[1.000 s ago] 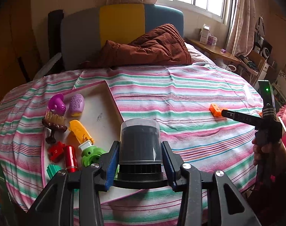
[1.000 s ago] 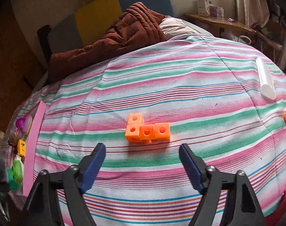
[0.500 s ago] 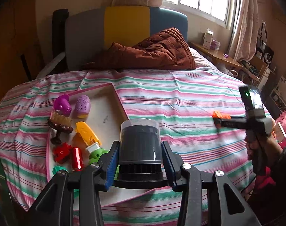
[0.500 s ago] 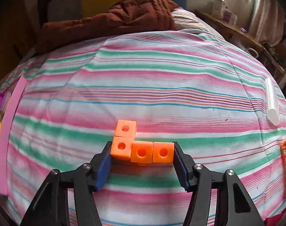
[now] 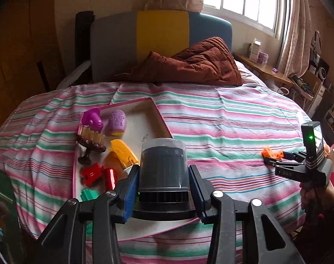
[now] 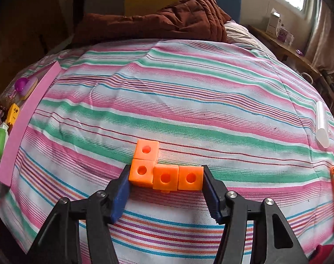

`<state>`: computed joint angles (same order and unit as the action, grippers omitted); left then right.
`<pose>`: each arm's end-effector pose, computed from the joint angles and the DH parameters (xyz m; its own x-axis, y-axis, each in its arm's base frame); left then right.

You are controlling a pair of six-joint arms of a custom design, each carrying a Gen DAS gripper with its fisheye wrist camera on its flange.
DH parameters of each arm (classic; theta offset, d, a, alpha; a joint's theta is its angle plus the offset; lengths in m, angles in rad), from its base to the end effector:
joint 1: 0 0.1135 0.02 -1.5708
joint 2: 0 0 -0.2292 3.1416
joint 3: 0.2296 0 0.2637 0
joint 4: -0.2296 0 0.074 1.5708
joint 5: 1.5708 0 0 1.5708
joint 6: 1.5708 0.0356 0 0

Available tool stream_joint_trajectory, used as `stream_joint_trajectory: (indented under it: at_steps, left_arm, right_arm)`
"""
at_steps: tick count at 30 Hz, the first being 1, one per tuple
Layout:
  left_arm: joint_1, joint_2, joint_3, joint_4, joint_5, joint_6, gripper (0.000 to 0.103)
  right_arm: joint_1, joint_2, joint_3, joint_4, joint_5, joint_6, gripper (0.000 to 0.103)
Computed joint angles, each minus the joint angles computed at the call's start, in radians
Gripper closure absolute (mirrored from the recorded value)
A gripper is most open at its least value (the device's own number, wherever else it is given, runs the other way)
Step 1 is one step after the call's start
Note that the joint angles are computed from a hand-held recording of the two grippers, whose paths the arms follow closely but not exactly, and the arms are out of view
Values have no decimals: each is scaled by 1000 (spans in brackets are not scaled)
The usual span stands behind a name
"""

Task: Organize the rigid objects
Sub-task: 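Carry the black cup into the tray and open the left gripper while the right holds the block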

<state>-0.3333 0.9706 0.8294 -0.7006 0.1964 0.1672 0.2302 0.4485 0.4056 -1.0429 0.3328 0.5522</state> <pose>0.2111 -0.0804 0.2447 -0.6211 0.3878 -0.6811 0.5548 0.8313 -0.0327 0.1222 0.0167 0.1666 -0.7687 0.3291 -0.5485 0.3945 0.9189 -0.0015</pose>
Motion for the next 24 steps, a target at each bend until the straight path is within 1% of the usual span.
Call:
stream_joint_trajectory:
  at_steps: [6,11,14,18,23,24]
  left_arm:
    - [30,27,0,-4,12,1,59]
    - [112,129,62,-24,105,-11,59]
    - [163,208,125,-4,135,-27,59]
    - [203,365,262,2,179,-63,59]
    - [163,525,395,15,176,-98,59]
    - [148,551,411,27,162,-108,59]
  right_arm:
    - [5,9,0,9,8,2,42]
    - [8,19,4,8,12,3,42]
    - [12,23,7,5,14,7,42]
    - [2,16,5,4,9,-3,42]
    - [-2,17,6,6,5,-5,42]
    - [-3,17,7,5,4,-5,42]
